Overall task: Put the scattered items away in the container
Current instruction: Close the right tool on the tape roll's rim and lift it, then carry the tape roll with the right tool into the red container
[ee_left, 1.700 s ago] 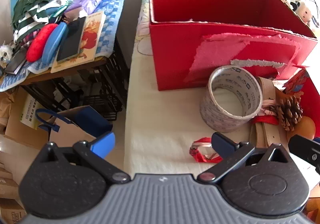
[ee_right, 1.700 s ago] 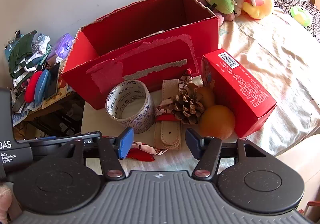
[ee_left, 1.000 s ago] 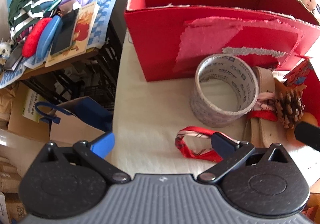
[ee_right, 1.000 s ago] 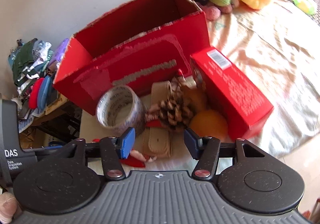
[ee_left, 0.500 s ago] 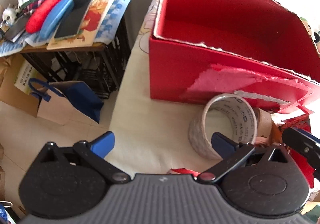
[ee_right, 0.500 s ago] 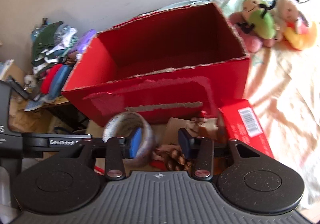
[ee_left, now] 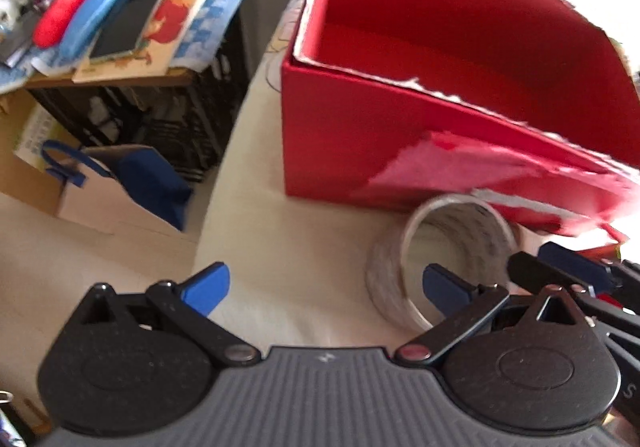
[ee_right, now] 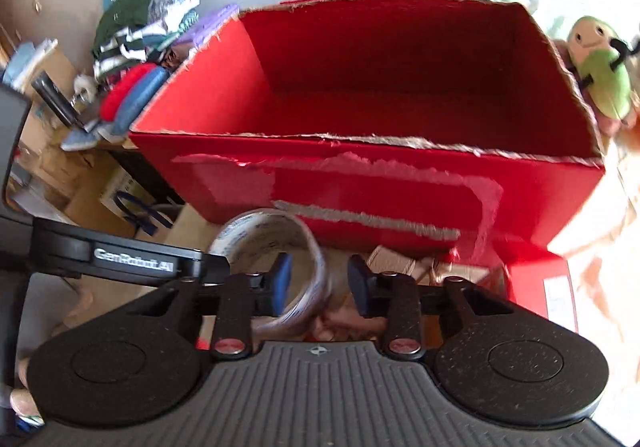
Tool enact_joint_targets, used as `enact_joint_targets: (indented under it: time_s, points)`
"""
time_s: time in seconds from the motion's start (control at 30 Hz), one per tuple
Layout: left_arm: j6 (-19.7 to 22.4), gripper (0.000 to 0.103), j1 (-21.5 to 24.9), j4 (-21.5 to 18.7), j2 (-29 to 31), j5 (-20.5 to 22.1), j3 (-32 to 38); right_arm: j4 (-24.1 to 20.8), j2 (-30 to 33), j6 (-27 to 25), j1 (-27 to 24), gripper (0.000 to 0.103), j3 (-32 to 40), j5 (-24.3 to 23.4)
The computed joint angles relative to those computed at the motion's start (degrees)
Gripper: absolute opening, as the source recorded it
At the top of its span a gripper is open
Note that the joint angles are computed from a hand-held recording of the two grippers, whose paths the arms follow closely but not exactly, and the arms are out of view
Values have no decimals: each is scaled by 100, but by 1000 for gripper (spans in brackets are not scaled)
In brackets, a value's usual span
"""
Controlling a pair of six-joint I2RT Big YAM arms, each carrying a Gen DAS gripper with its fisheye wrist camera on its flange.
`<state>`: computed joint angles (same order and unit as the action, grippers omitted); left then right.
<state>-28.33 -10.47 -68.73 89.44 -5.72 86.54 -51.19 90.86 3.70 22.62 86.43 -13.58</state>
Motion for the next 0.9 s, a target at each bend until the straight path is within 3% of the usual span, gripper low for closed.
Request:
enact_joint_targets:
  time_s: [0.07,0.2,0.27,0.43,0.5,0.57,0.73,0.9]
  points:
    - [-89,102,5,-112,136,-87,41,-152,155,-61,-32,24,116,-100]
    - [-381,102,71,-109,180,175,-40,-254,321,-82,-118,15,230,-465]
    - [-384,96,27,-59,181,145,-81,-262,270,-164,-141,14,192,-518]
    - [-55,26,-88,58,175,391,-26,-258,199,-397,-237,11,192,-936]
    - [-51,13,-148,19,99,584,-37,-284,149,-485,-293,9,209,-1170]
    - [-79,13,-208,31,-83,554,-74,-314,52,-594,-338,9,225,-1327]
    - [-54,13,-440,5,-640,-67,196,-409,-160,-680,-642,10,488,-2214]
    - [191,14,-583,230,-552,-644,1086,364,-238,-427,-940,11,873,-2687]
